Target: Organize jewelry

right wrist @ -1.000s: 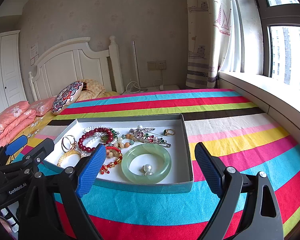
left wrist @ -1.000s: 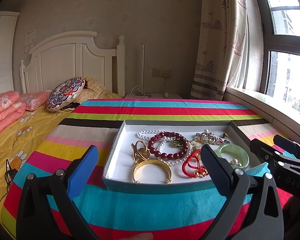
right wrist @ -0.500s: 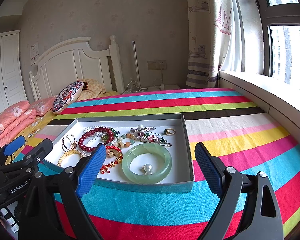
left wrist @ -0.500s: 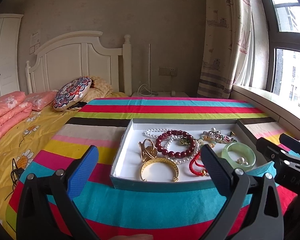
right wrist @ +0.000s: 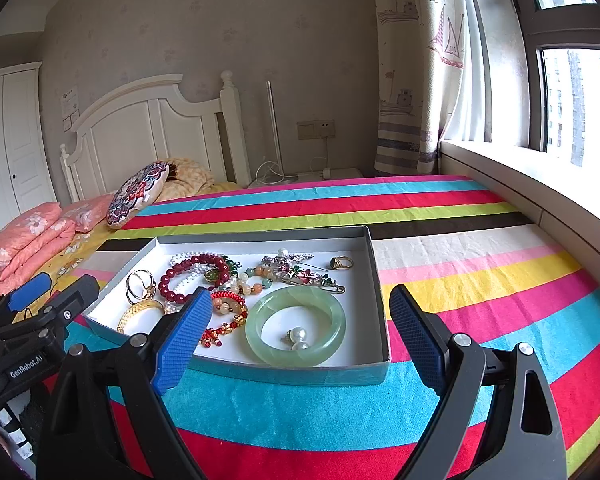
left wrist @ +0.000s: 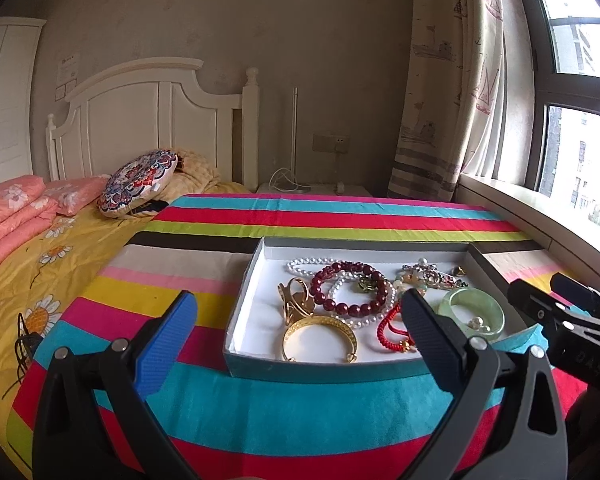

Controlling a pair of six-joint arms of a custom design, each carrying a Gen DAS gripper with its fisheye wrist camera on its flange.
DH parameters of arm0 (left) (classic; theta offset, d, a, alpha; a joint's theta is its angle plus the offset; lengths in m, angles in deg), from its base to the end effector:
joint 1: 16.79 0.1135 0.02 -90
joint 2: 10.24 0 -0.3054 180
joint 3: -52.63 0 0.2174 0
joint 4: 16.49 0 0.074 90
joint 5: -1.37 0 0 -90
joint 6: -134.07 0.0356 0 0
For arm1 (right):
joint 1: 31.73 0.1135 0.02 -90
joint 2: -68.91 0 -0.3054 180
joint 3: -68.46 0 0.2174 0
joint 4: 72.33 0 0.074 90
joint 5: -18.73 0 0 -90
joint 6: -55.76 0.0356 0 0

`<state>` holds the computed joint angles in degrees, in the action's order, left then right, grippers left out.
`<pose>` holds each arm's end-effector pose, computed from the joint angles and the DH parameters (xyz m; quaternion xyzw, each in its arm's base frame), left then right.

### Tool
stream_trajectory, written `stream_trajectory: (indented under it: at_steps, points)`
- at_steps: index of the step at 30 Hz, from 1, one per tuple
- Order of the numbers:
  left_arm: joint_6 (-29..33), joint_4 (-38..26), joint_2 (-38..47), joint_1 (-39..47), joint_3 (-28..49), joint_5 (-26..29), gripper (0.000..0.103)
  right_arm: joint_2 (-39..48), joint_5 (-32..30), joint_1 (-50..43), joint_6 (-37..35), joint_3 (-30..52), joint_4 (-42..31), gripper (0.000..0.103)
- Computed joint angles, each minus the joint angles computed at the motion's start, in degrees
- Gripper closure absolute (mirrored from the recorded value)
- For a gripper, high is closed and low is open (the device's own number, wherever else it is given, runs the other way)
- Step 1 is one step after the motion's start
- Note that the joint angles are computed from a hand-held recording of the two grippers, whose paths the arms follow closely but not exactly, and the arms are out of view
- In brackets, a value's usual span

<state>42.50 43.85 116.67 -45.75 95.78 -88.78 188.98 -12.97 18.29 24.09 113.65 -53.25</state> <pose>0.2867 -0.1585 0.0980 0.1972 0.8123 -0.1435 0.5298 0.2043 0.1965 0.0912 0.2033 0.8222 -0.0643 0.5278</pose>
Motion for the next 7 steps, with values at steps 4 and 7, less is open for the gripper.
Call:
stream_trajectory:
  at_steps: [4, 7]
  points:
    - [1.8, -5.1, -1.7, -0.5, 0.4, 1.1, 0.002, 0.0, -1.0, -0.4, -0.7, -0.3, 1.0, 0.017]
    - [1.7, -13.4, -3.7, -0.1, 1.5, 1.4, 0.002, -0.4, -3.1, -1.0, -1.0, -1.2, 2.2, 0.017]
